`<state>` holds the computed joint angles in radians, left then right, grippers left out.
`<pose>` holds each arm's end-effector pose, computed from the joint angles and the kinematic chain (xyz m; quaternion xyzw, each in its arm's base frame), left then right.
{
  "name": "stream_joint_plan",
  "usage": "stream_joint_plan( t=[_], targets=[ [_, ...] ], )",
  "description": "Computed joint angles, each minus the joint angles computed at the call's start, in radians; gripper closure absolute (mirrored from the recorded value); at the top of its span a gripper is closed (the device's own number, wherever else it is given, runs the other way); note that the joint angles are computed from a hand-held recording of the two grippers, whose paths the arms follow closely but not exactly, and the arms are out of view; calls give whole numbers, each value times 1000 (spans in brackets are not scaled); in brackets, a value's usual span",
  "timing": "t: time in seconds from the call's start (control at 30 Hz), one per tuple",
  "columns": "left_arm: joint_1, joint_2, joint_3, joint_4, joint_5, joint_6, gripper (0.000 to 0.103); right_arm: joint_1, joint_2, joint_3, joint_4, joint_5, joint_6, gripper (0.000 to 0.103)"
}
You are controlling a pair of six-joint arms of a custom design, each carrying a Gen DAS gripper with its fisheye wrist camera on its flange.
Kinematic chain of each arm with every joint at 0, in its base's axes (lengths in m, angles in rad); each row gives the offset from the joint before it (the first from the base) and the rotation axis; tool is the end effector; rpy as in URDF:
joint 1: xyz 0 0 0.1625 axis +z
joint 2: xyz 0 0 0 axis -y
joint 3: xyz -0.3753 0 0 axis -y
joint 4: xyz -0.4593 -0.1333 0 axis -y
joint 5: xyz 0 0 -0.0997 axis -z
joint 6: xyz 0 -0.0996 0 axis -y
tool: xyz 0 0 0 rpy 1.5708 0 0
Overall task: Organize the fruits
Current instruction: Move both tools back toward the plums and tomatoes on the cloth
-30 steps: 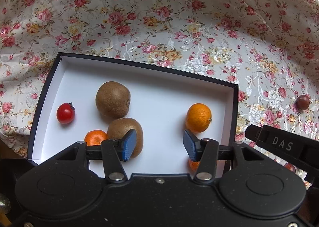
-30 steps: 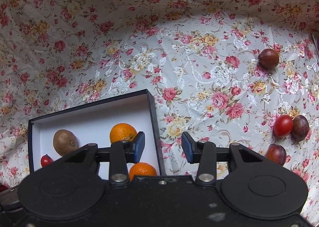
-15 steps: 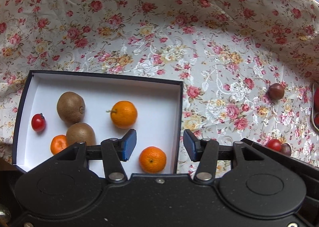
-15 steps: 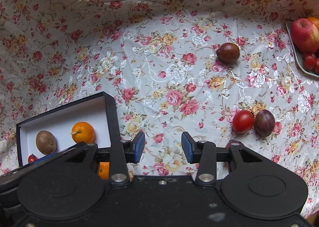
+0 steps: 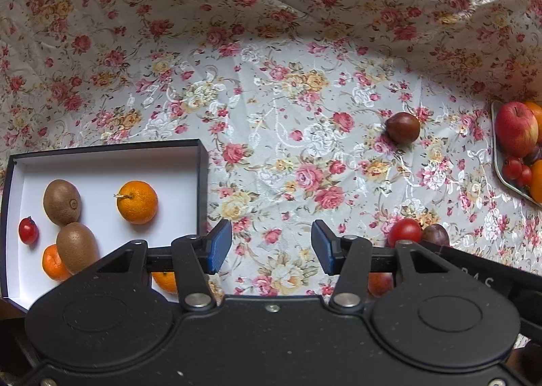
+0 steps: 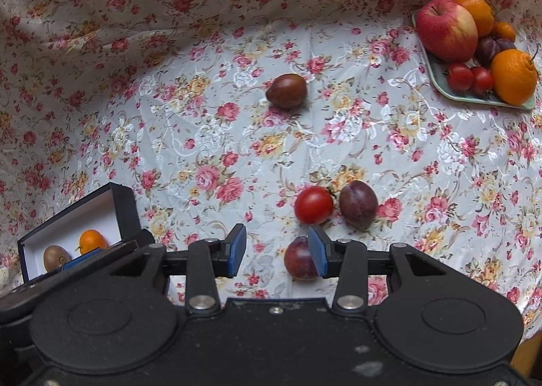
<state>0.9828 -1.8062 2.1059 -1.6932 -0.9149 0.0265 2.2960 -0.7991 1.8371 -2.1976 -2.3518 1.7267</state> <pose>-0.0801 -0.4700 0.2966 0.3124 0.8902 -0.0084 0.3315 0.4175 -0.3758 -0.0688 -0.3664 -0.8314 0.2869 0.3036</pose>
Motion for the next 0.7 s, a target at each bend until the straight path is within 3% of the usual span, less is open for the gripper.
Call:
stream_joint_plan(
  t=[0.43,0.7],
  targets=[
    [-82,-16,84,15,-37,-19,46,-5,-176,175,84,48,192,59],
    [-95,-17,111,17,-61,-3,46,-12,-241,253,57,87,246,59]
  ],
)
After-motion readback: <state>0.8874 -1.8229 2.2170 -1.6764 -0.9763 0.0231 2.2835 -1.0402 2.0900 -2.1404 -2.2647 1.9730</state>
